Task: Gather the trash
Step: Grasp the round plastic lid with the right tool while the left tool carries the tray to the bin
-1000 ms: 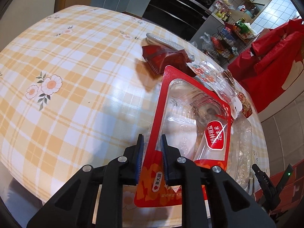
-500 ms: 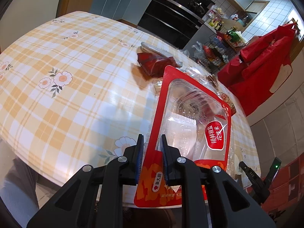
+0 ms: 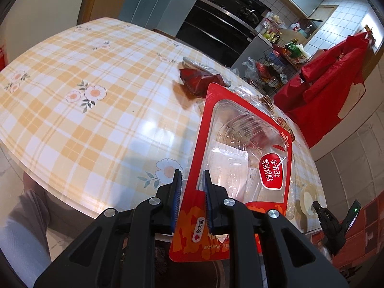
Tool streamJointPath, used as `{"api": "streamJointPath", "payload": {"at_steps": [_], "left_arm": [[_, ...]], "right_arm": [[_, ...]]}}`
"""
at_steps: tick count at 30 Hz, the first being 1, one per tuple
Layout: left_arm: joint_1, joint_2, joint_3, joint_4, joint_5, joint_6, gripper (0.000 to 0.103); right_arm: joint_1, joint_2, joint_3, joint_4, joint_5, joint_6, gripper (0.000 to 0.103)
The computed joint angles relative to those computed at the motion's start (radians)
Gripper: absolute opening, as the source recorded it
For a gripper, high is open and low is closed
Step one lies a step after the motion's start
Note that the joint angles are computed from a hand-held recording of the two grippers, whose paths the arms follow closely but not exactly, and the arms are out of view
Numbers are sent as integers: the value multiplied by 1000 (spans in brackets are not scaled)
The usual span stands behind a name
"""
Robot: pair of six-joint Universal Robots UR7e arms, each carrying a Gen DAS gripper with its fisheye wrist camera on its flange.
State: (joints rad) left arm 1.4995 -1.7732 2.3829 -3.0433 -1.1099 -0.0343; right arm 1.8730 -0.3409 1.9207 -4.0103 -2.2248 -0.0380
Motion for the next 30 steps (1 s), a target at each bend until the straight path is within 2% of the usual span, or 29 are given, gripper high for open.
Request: {"api": "streamJointPath", "payload": {"at_steps": [7, 11, 16, 23, 27, 30], "left_arm": [[-56, -53, 26, 12, 42, 69, 18], [-102, -107, 38, 66, 81, 126, 18], [-138, -205, 48, 253, 102, 147, 18], [-210, -355, 101, 463, 157, 225, 18], [-215, -401, 122, 536, 140, 249, 18], [-188, -395, 130, 550, 111, 240, 18]], "right_arm": [[8, -7, 24, -49, 27, -9, 8], [33, -30, 68, -65, 53, 7, 8], [86, -64, 112, -40, 87, 32, 8], [183, -97, 127, -6, 120, 10, 8], [234, -114, 127, 3, 126, 0, 8], [267, -122, 126, 8, 118, -18, 8]]}}
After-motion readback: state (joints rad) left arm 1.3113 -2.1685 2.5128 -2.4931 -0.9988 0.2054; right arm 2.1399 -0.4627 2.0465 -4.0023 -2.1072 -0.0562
